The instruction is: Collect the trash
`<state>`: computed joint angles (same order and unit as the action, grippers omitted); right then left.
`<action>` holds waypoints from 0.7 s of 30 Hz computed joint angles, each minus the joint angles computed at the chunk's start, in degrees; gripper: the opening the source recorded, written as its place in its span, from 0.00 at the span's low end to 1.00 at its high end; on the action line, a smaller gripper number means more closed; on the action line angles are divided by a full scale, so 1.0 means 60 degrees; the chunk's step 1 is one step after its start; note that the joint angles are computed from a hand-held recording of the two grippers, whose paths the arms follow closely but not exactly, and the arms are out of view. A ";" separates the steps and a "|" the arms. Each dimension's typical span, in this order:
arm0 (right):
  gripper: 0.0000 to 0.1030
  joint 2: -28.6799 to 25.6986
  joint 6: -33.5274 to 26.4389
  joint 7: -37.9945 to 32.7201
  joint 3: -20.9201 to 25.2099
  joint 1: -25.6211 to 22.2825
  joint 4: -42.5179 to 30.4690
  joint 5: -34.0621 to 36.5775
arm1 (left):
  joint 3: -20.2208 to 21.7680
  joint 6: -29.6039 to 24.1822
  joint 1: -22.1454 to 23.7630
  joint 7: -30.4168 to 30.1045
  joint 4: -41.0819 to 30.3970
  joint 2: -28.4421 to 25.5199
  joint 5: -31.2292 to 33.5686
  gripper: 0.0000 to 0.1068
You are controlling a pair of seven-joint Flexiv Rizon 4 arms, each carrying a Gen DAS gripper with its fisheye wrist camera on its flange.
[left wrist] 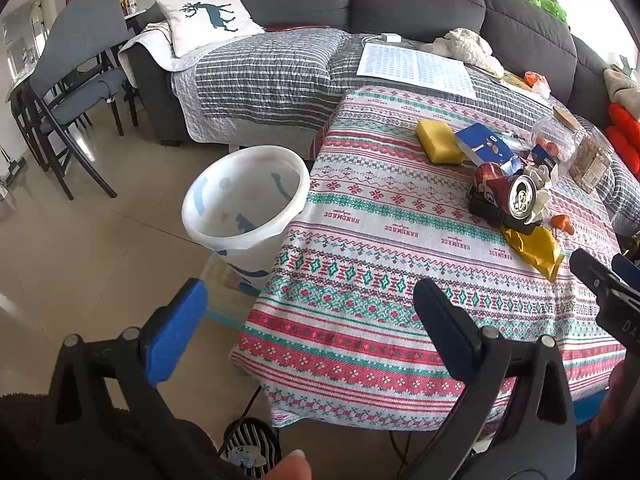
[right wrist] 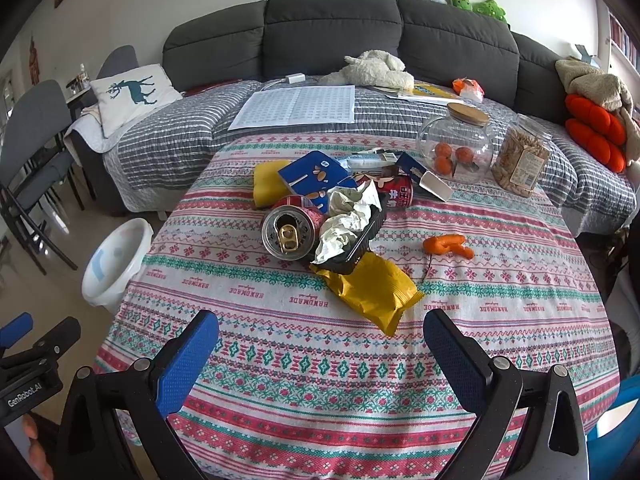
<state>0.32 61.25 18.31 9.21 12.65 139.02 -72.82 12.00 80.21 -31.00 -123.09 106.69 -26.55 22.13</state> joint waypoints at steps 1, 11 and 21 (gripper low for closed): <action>1.00 0.0000 0.0000 0.0000 0.0000 0.0000 0.0000 0.0000 | -0.0006 -0.0008 0.0005 0.0005 0.0001 0.0005 0.0002 0.96; 1.00 0.0002 -0.0039 -0.0014 0.0014 0.0025 -0.0016 0.0050 | -0.0020 -0.0007 0.0020 -0.0032 0.0001 0.0007 0.0037 0.96; 1.00 0.0038 -0.0022 -0.0083 0.0033 0.0032 -0.0003 0.0154 | -0.0042 -0.0055 0.0082 0.0015 0.0018 0.0040 0.0024 0.96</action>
<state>0.54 61.12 17.81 9.41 12.84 139.00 -71.90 11.74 79.88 -30.50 -123.00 106.80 -26.31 22.27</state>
